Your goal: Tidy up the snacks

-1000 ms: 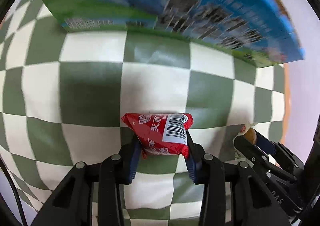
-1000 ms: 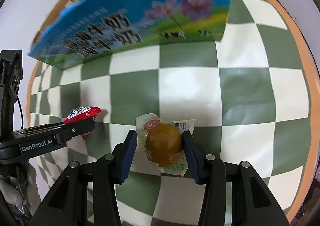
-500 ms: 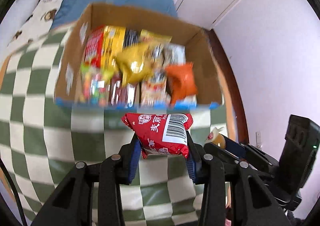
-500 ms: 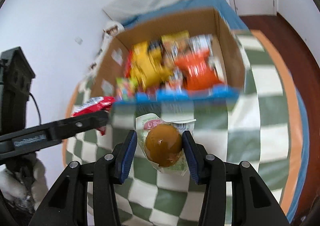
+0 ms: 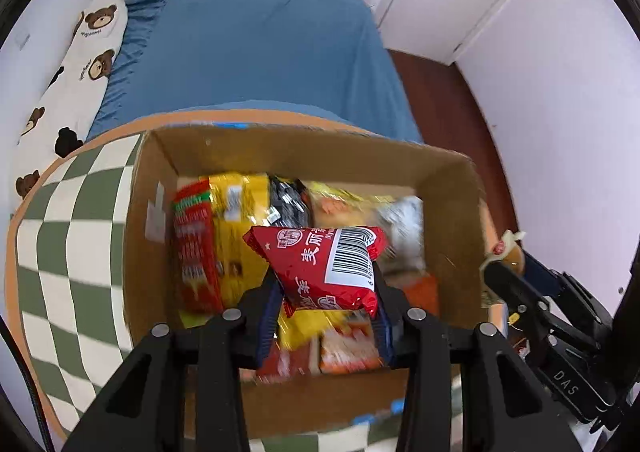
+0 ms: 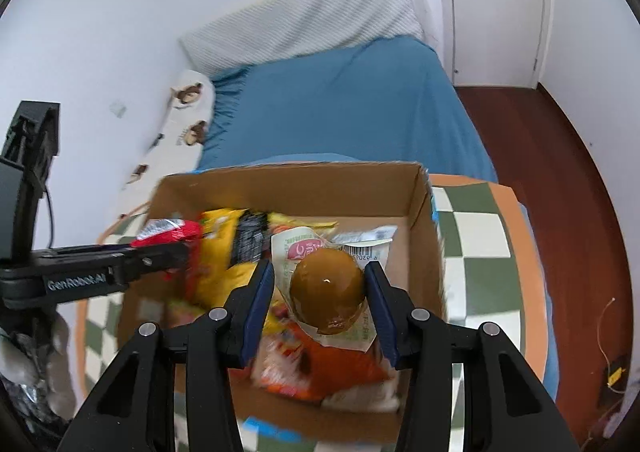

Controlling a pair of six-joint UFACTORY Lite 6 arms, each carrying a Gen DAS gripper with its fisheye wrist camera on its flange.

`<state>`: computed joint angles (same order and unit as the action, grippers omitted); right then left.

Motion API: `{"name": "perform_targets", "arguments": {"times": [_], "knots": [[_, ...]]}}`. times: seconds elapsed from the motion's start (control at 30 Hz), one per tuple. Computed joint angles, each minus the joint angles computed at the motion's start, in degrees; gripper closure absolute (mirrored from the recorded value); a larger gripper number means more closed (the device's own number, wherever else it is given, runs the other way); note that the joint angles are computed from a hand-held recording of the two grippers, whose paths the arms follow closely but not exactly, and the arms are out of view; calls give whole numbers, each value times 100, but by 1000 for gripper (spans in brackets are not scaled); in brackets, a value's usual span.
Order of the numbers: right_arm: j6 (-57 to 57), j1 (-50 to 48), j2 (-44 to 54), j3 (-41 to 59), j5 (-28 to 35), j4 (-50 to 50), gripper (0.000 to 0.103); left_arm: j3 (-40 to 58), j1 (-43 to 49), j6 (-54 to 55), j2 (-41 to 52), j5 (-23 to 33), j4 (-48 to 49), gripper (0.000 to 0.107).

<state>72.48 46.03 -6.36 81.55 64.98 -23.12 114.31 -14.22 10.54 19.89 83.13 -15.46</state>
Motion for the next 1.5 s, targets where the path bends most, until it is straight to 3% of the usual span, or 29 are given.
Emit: {"name": "perform_targets", "arguments": {"times": [0.2, 0.23, 0.27, 0.33, 0.47, 0.53, 0.63, 0.93, 1.2, 1.5], "knots": [[-1162, -1472, 540, -275, -810, 926, 51, 1293, -209, -268, 1554, 114, 527, 66], [-1258, -1622, 720, -204, -777, 968, 43, 1386, -275, -413, 1691, 68, 774, 60], [-1275, -1687, 839, -151, -698, 931, 21, 1544, -345, -557, 1871, 36, 1056, 56], [-1319, -1822, 1001, -125, -703, 904, 7, 1716, -341, -538, 2103, -10, 1027, 41], [-1408, -1947, 1142, -140, -692, 961, 6, 1682, -316, -512, 2078, -181, 904, 28], [-1478, -1960, 1199, -153, -713, 1033, 5, 1515, -353, -456, 1965, -261, 913, 14], [-1371, -1827, 1178, -259, -653, 960, 4, 1122, -428, -464, 1714, -434, 1082, 6], [-926, -1374, 873, -677, -463, 880, 4, -707, -342, -529, 471, -1059, 993, 6], [-415, -841, 639, -769, -177, 699, 4, -1751, -327, -423, -533, -1326, 1131, 6], [687, 466, 293, -236, 877, 113, 4, -2592, -156, -188, -2188, -1164, 1065, 6]]}}
